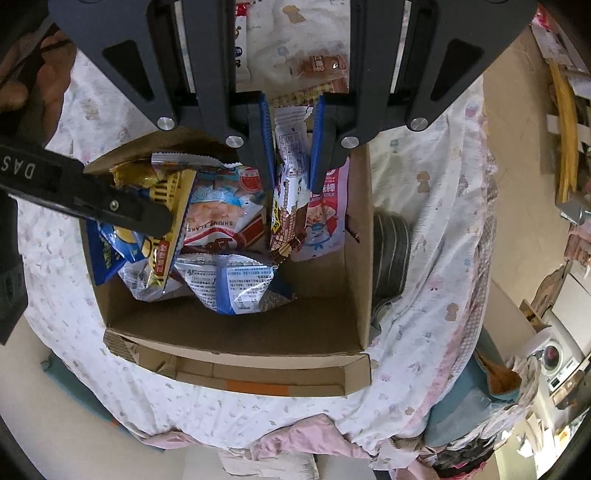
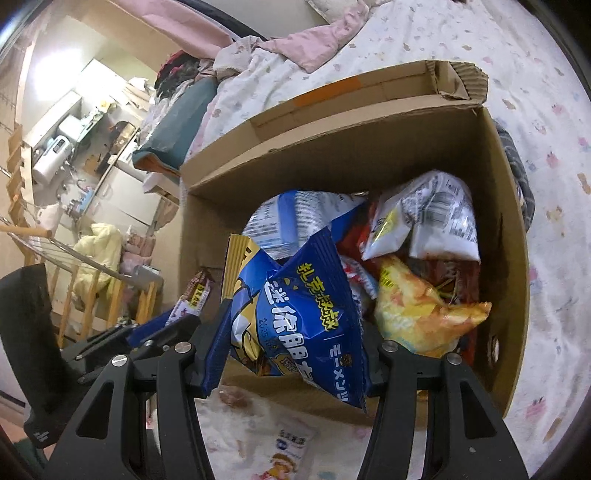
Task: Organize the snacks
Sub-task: 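Open both tools to drop the chocolate bar and chip bag into the box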
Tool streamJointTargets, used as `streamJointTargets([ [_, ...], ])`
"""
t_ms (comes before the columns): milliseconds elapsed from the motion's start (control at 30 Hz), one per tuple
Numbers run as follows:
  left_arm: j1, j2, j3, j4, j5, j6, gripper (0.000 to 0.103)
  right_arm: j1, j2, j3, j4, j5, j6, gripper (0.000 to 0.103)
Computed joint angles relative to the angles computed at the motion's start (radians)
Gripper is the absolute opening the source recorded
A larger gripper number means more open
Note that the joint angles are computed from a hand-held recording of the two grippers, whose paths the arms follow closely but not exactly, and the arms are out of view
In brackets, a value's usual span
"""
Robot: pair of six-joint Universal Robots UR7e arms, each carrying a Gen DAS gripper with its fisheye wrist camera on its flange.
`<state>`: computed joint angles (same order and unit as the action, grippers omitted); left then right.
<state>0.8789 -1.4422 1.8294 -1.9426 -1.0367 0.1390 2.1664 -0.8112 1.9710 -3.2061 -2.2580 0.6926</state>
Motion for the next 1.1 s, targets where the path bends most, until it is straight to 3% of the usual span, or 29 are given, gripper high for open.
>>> streamJointTargets([
  [200,0.004,0.007,-0.006,-0.023,-0.002,0.001,0.015,-0.026,-0.009,0.008,-0.012,0.042,-0.01,0.057],
  [767,0.008,0.012,-0.007,-0.009,-0.016,-0.013,0.016,-0.022,-0.013,0.011,-0.033,0.035,-0.011,0.06],
  [900,0.019,0.018,-0.025,0.015,-0.047,-0.028,0.017,-0.02,-0.018,0.015,-0.026,0.025,-0.005,0.075],
  [967,0.018,0.019,-0.025,0.012,-0.036,-0.032,0.026,-0.015,-0.02,0.011,-0.013,0.011,-0.006,0.076],
  [1000,0.017,0.018,-0.023,0.007,-0.03,-0.033,0.036,-0.013,-0.019,0.007,-0.005,0.002,-0.007,0.078],
  [1067,0.017,0.016,-0.024,-0.001,-0.027,-0.038,0.053,-0.011,-0.019,0.006,-0.004,-0.006,-0.008,0.092],
  [1100,0.019,0.016,-0.027,-0.001,-0.031,-0.043,0.066,-0.003,-0.015,0.003,-0.018,-0.032,-0.015,0.098],
])
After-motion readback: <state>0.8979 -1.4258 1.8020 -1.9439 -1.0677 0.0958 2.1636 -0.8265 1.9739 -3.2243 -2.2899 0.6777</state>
